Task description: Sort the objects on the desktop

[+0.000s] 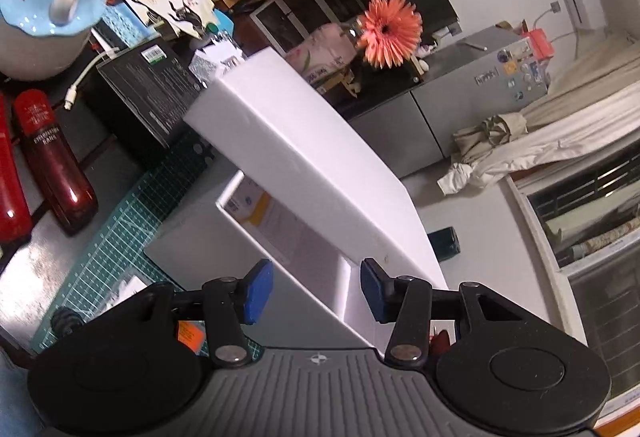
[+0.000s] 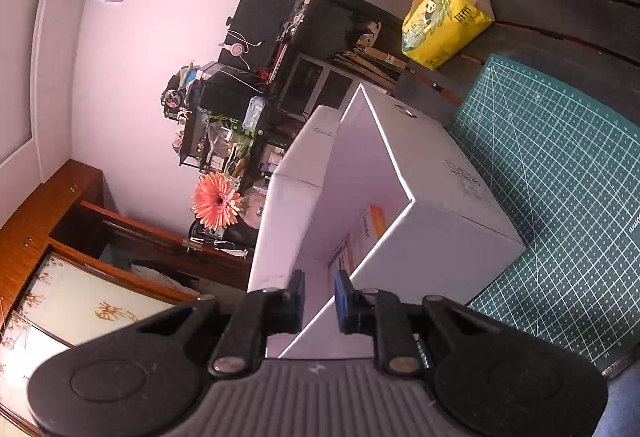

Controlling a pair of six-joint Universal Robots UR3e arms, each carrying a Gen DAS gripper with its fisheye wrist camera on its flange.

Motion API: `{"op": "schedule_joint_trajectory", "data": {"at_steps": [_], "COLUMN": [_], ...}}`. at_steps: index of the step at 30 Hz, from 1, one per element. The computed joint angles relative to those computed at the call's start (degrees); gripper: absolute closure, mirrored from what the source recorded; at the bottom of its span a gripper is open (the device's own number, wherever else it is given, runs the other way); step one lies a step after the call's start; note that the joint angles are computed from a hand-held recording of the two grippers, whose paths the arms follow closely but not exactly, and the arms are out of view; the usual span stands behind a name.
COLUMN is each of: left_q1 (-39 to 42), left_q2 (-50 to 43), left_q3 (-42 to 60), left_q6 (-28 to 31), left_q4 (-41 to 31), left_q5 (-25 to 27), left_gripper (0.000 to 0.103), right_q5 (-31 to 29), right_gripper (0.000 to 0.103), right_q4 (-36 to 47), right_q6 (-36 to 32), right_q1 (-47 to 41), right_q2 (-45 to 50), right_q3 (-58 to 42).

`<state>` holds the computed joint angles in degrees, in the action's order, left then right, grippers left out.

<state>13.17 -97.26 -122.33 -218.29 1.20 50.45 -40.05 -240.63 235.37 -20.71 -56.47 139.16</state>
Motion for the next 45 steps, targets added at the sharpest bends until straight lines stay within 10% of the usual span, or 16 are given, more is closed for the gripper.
{"op": "schedule_joint_trajectory", "data": {"at_steps": [15, 45], "left_q1": [9.85, 5.79], "left_q2": [2.18, -19.62], "left_q3": [8.42, 27.90], "left_q6": [5.99, 6.12], "left_q4": [-10.19, -12.70], "left_q5": [3.10, 0.95], "left_gripper": [0.030, 0.025], "right_q5": [-1.69, -4.71], "right_gripper": [0.049, 0.048], "right_q4": [7.11, 25.32], "right_q6": [0.66, -4.53], "right_q1": [-1.23, 5.17], "right_q2": [-2.79, 8.06], "right_q3": [-7.66, -34.67]}}
